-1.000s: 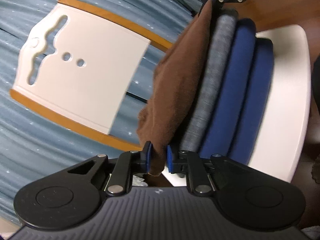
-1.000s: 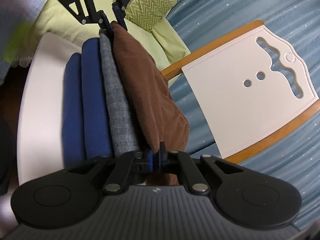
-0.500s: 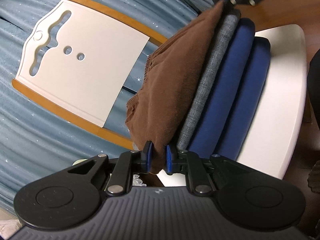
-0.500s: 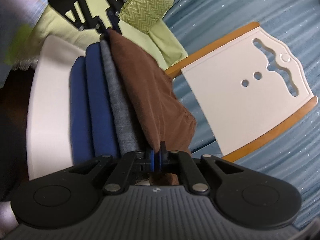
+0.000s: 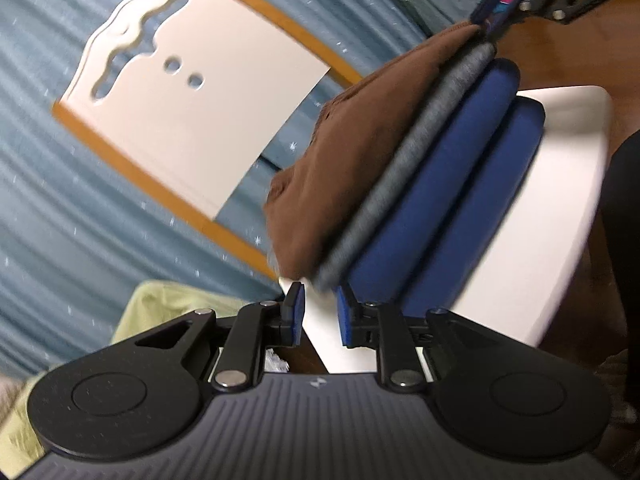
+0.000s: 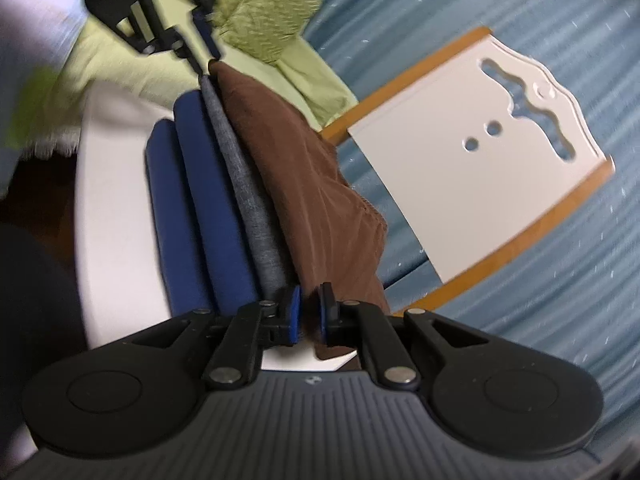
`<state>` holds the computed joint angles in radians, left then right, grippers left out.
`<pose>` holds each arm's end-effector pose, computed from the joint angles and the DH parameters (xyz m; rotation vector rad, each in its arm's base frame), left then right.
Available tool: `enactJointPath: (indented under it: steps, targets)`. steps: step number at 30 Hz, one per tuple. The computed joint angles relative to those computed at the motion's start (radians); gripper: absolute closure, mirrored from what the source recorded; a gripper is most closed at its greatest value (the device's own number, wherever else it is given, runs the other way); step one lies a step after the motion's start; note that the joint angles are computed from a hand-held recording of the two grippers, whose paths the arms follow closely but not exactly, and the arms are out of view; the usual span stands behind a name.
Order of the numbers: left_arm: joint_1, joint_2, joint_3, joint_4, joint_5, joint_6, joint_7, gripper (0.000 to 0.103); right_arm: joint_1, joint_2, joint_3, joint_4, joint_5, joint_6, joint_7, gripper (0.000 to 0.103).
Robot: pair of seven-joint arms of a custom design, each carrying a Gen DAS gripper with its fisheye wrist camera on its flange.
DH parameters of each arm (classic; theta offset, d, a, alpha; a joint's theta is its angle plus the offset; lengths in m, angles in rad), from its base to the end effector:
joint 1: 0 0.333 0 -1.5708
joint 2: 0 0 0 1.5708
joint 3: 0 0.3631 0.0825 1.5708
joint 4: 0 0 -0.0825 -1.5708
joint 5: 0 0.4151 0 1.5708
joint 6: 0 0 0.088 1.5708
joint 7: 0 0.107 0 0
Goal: Fold clothes
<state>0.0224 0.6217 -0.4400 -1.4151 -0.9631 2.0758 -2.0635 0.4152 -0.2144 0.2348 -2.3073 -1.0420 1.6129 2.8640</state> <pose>0.7330 -0.2821 0.4277 1.0640 2.1356 -1.3510 0.4163 0.2106 0.4802 1.4337 -1.9992 1.5472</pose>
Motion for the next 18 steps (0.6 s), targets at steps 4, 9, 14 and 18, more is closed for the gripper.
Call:
enactJointPath:
  steps: [4, 9, 14, 18]
  targets:
    - [-0.021, 0.010, 0.025, -0.012, 0.043, 0.040, -0.090, 0.079, 0.006, 0.000, 0.001, -0.010, 0.040, 0.079, 0.177, 0.093]
    - [-0.043, 0.007, 0.022, -0.050, 0.095, 0.104, -0.143, 0.079, -0.022, 0.007, -0.038, -0.050, 0.058, 0.279, 0.268, 0.093]
    - [-0.059, 0.031, 0.016, -0.029, 0.150, 0.093, -0.230, 0.079, -0.071, -0.002, -0.061, -0.088, 0.060, 0.400, 0.315, 0.093]
    - [-0.053, 0.035, 0.001, -0.033, 0.164, 0.078, -0.253, 0.079, -0.095, -0.003, -0.062, -0.107, 0.072, 0.429, 0.313, 0.095]
